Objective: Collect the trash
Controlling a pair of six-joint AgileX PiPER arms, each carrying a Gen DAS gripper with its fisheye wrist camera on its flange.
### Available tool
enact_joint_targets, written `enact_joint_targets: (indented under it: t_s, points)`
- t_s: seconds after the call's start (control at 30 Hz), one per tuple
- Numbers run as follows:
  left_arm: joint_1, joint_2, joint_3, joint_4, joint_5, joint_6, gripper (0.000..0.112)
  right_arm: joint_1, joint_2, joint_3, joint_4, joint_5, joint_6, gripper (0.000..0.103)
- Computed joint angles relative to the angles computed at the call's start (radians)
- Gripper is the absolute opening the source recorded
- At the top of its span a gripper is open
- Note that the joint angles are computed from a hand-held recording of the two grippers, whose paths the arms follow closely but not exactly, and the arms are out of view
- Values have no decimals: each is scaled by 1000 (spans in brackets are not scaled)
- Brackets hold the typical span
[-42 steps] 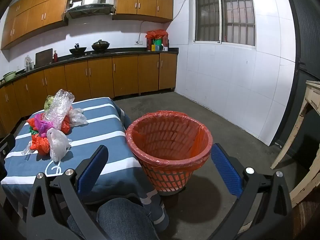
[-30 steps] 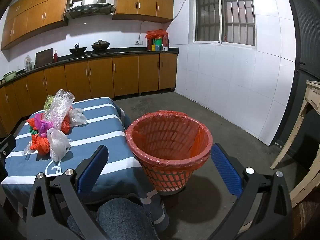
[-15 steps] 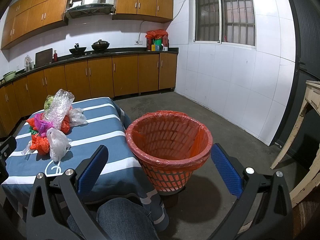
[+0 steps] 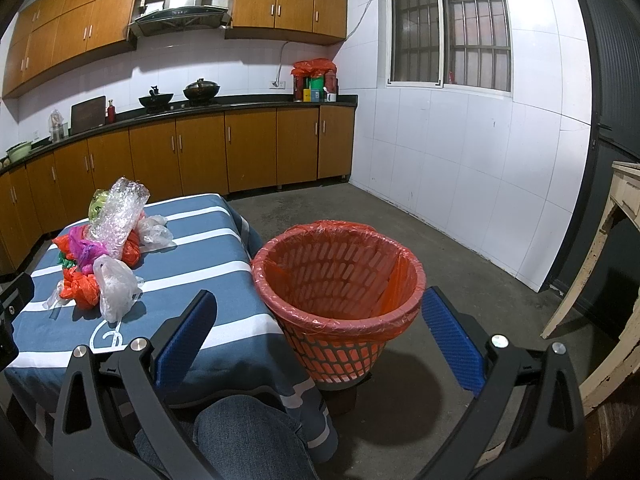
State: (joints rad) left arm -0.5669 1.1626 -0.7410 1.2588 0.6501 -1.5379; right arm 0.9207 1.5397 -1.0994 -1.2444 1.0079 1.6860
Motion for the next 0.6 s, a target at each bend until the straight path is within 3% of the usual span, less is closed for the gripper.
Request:
enact_joint_targets:
  t_s: [0.6]
  points:
    - [0,0,-1,-6,0,5,99,-1,0,0,1,0,0,101]
